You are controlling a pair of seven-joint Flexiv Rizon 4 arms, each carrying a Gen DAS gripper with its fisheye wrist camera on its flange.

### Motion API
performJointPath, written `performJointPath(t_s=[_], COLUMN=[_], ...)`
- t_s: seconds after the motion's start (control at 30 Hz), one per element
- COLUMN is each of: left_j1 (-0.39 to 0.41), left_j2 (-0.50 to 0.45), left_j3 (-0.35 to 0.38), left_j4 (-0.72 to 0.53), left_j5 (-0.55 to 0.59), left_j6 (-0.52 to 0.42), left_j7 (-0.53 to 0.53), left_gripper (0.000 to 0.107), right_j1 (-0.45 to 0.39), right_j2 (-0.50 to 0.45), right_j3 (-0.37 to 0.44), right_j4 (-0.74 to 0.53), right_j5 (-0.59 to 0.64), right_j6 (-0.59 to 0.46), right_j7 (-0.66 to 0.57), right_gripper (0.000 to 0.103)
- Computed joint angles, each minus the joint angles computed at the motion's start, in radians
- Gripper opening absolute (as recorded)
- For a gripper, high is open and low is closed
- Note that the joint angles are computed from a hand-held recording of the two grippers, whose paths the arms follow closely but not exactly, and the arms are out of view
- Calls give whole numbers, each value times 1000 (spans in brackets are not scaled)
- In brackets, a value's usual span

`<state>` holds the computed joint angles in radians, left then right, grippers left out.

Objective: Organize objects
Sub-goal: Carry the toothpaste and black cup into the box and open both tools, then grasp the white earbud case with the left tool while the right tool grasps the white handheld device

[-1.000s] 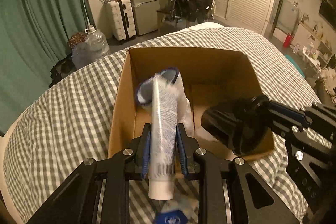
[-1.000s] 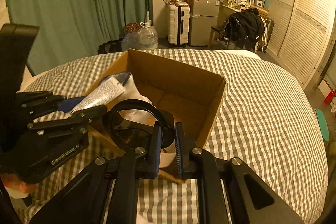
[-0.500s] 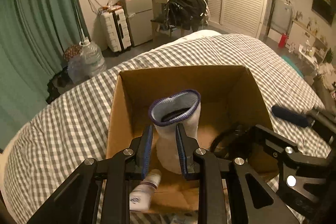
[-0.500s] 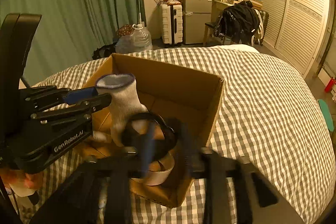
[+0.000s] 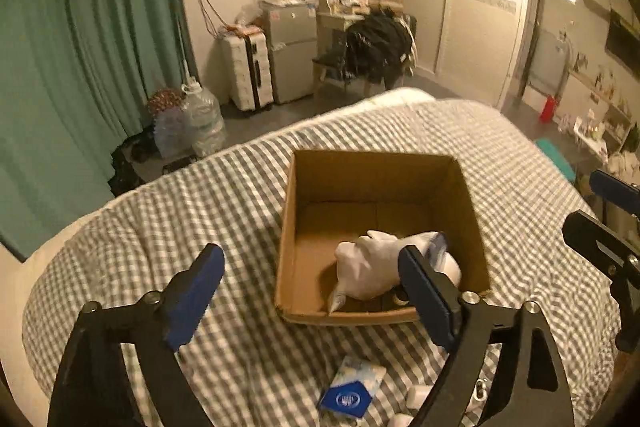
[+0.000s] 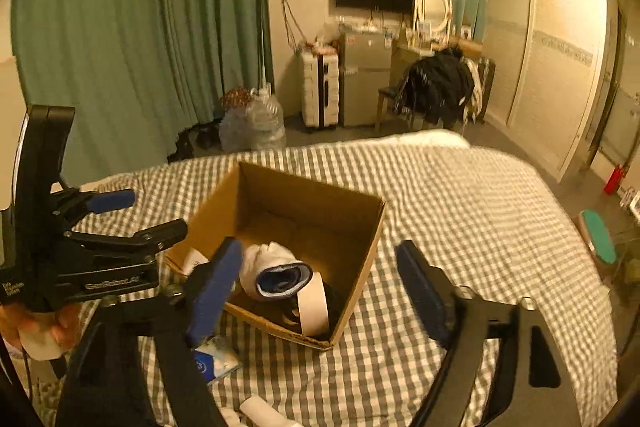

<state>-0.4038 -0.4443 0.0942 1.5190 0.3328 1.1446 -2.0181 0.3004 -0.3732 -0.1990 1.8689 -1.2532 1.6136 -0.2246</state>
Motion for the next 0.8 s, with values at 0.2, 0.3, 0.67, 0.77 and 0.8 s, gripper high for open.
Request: performJointPath(t_s=[0.2, 0.3, 0.67, 0.77, 0.8], left_j1=[-44, -71, -44, -37, -45], left_j2=[118, 166, 241, 236, 236], left_j3=[26, 38, -52, -63, -61], left_j4=[87, 110, 232, 258, 261], left_j5=[100, 208, 366, 399, 427], left_j6=[4, -25, -70, -65, -77], left_j7=[-101, -206, -405, -451, -491], left_gripper=[99, 100, 101, 101, 101], right_j1=[-6, -30, -160, -197, -204], right_j2=[116, 161, 219, 195, 187], right_j3=[19, 70, 222, 244, 255], right_j4=[49, 82, 179, 171, 181], right_j5=[-178, -191, -299, -406, -415], right_j6=[-19, -55, -36, -33, -45], right_j7=[116, 97, 155, 234, 239], right_gripper=[89, 89, 89, 89, 89])
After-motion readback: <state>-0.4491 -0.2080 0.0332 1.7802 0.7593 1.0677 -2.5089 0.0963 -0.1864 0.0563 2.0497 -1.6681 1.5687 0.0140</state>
